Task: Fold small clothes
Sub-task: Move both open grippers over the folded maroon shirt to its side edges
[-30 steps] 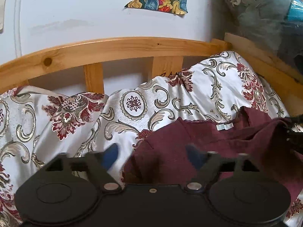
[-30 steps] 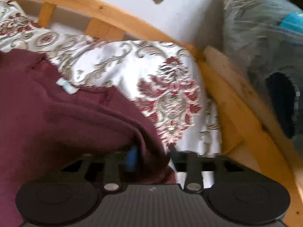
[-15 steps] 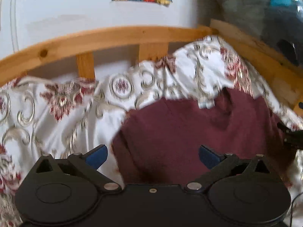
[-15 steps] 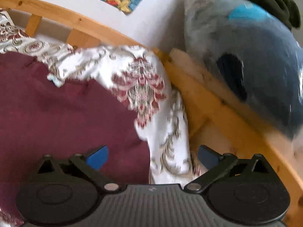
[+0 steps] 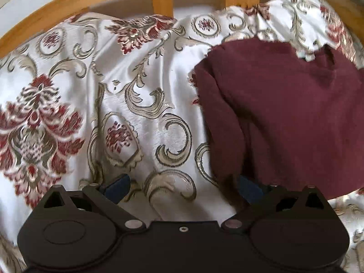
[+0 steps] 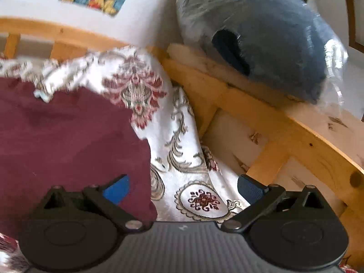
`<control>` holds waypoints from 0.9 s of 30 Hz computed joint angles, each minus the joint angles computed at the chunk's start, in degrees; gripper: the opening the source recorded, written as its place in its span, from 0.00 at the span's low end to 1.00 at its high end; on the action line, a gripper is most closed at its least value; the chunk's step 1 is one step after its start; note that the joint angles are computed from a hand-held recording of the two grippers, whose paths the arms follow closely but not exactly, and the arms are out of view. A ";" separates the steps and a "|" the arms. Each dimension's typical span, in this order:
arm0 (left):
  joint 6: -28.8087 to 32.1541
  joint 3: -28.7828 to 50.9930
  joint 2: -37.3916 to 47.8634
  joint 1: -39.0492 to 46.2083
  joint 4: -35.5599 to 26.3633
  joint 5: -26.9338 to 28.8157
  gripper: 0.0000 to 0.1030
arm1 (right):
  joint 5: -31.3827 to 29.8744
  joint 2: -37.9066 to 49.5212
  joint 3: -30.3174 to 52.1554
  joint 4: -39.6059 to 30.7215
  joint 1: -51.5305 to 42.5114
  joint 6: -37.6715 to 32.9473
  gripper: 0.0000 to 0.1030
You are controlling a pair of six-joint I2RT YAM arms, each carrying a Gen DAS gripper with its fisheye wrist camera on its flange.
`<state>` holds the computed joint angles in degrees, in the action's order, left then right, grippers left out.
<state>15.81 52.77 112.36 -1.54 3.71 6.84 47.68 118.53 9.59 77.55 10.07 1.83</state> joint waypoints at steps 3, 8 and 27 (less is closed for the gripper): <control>-1.63 -3.64 -2.92 1.22 2.40 2.35 0.99 | -1.29 -0.77 -2.29 3.78 2.13 1.47 1.00; -3.12 -4.02 -2.05 0.77 3.87 5.31 0.99 | -2.56 1.63 -0.09 0.31 4.62 3.08 1.00; -7.41 -1.55 2.15 2.35 3.18 3.70 0.99 | 2.60 12.91 3.10 -1.17 6.44 14.86 1.00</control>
